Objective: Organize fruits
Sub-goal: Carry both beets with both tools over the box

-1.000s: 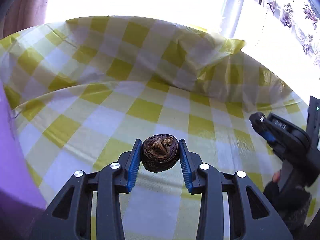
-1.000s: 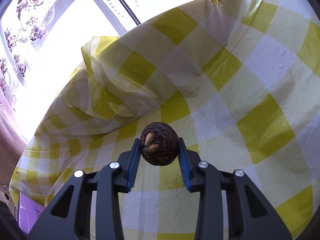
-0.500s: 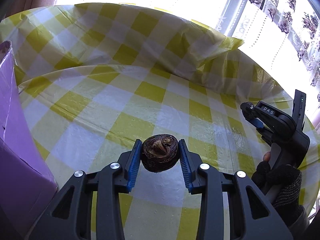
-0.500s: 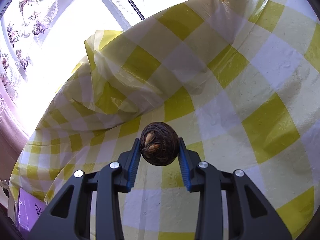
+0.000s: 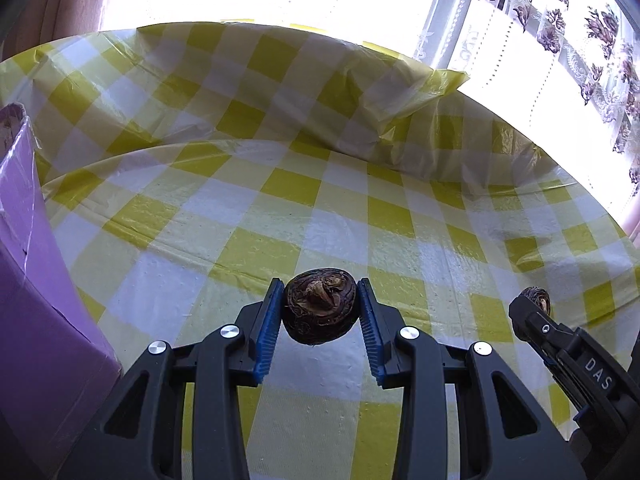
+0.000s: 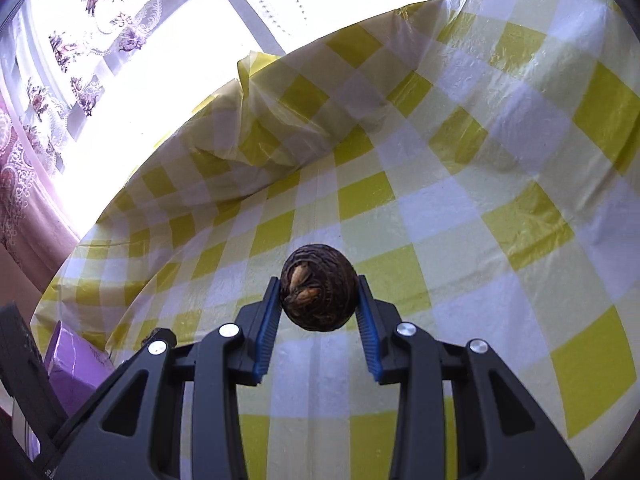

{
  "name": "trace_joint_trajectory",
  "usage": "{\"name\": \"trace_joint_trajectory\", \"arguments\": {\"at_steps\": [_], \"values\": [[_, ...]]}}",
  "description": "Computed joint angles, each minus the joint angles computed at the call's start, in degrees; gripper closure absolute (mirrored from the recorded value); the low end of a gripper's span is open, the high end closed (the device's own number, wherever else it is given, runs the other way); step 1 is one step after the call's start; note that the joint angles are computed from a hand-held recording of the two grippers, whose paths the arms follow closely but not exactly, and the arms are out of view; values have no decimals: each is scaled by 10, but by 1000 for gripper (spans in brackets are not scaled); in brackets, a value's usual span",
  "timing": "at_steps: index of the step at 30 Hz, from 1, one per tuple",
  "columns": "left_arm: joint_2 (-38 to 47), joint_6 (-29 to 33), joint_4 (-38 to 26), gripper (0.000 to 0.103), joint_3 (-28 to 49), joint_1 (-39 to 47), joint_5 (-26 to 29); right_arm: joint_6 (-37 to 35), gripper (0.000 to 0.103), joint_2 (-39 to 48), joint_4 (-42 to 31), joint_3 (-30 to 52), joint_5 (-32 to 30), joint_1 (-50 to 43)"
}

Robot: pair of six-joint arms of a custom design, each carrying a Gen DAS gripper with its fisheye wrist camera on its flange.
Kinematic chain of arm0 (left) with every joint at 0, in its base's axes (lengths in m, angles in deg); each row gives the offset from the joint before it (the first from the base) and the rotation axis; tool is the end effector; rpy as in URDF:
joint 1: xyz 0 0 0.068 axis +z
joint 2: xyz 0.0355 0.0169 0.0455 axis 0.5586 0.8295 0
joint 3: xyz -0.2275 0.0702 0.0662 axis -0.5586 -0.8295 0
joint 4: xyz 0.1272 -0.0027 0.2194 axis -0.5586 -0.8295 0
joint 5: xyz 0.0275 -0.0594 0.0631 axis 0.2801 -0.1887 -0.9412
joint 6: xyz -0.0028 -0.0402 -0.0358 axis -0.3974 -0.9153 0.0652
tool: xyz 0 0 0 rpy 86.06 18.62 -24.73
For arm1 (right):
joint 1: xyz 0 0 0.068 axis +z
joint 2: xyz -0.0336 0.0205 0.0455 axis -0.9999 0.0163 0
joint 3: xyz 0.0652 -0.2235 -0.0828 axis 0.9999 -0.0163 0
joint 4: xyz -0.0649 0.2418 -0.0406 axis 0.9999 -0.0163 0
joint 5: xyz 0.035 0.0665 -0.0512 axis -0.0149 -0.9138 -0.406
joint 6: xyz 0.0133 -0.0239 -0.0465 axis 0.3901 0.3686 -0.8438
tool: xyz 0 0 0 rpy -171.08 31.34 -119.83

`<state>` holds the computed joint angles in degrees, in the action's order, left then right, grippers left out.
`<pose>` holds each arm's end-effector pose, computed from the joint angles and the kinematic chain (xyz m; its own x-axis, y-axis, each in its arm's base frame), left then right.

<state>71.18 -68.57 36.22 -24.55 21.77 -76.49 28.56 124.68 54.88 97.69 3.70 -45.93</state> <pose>0.2938 -0.0651 0.1521 -0.6685 -0.1482 -0.7288 0.0531 0.9679 -0.2455 0.2719 0.2331 0.1326 -0.5523 0.4904 -0.6742 0.1645 0.8569 0.4886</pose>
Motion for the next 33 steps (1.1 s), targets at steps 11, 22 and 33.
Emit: {"name": "trace_joint_trajectory", "arguments": {"at_steps": [11,22,33], "values": [[-293,2,-23,67,-204,-7,-61,-10,66,-37,-62,-4,209,169],[-676,55,-228,67,-265,-39,-173,-13,66,-44,-161,57,364,293],[-828,102,-381,67,-197,195,-37,-166,66,4,-65,144,388,350]]}}
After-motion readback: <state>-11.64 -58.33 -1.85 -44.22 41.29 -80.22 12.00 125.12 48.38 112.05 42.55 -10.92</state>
